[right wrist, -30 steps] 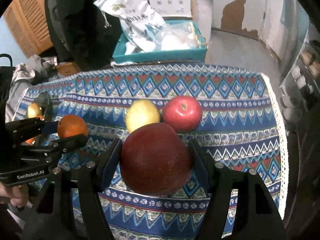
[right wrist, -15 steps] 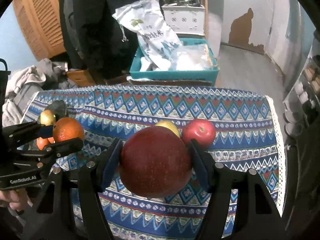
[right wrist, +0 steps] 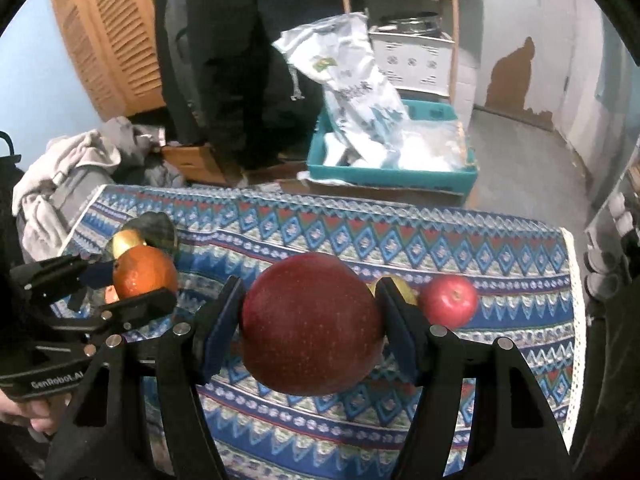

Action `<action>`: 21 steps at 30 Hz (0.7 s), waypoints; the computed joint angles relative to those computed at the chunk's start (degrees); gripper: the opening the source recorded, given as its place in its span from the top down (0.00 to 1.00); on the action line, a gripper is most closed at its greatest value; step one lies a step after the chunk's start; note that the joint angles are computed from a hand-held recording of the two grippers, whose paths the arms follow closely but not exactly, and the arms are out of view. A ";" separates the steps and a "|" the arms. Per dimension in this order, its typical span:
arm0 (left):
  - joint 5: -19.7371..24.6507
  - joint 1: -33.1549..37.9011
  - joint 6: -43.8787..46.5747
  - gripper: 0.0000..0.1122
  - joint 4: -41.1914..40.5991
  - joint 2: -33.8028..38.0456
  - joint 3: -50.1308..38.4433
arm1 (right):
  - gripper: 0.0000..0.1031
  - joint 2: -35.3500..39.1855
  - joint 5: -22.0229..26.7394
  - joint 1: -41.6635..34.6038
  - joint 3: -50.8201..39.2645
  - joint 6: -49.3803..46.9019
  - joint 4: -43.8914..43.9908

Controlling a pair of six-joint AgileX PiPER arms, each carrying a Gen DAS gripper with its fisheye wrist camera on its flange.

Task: Organize fruits
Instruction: 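Lift and carry the orange and the red apple over the glass bowl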

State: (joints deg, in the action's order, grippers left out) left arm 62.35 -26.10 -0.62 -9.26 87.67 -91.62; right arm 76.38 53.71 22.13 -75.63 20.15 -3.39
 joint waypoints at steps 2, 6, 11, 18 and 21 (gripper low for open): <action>-0.16 1.32 0.60 0.57 -0.08 -0.67 0.67 | 0.35 1.40 0.02 1.15 -1.40 0.50 -0.25; -0.29 5.11 2.58 0.57 -1.94 -1.98 2.39 | 0.34 4.75 0.13 3.62 -4.82 1.37 -0.46; -0.47 10.32 5.26 0.57 -4.04 -3.44 4.93 | 0.34 9.07 0.50 5.86 -9.34 1.91 0.02; 0.01 17.84 9.03 0.57 -7.36 -3.47 6.60 | 0.34 15.34 1.37 8.36 -15.75 1.68 1.09; -0.17 20.38 10.28 0.57 -7.86 -3.13 7.04 | 0.34 18.53 1.91 9.40 -19.12 1.63 1.56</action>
State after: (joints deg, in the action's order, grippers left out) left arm 62.18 -5.72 9.66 -17.11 84.54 -84.58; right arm 94.90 55.62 31.53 -94.75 21.79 -1.83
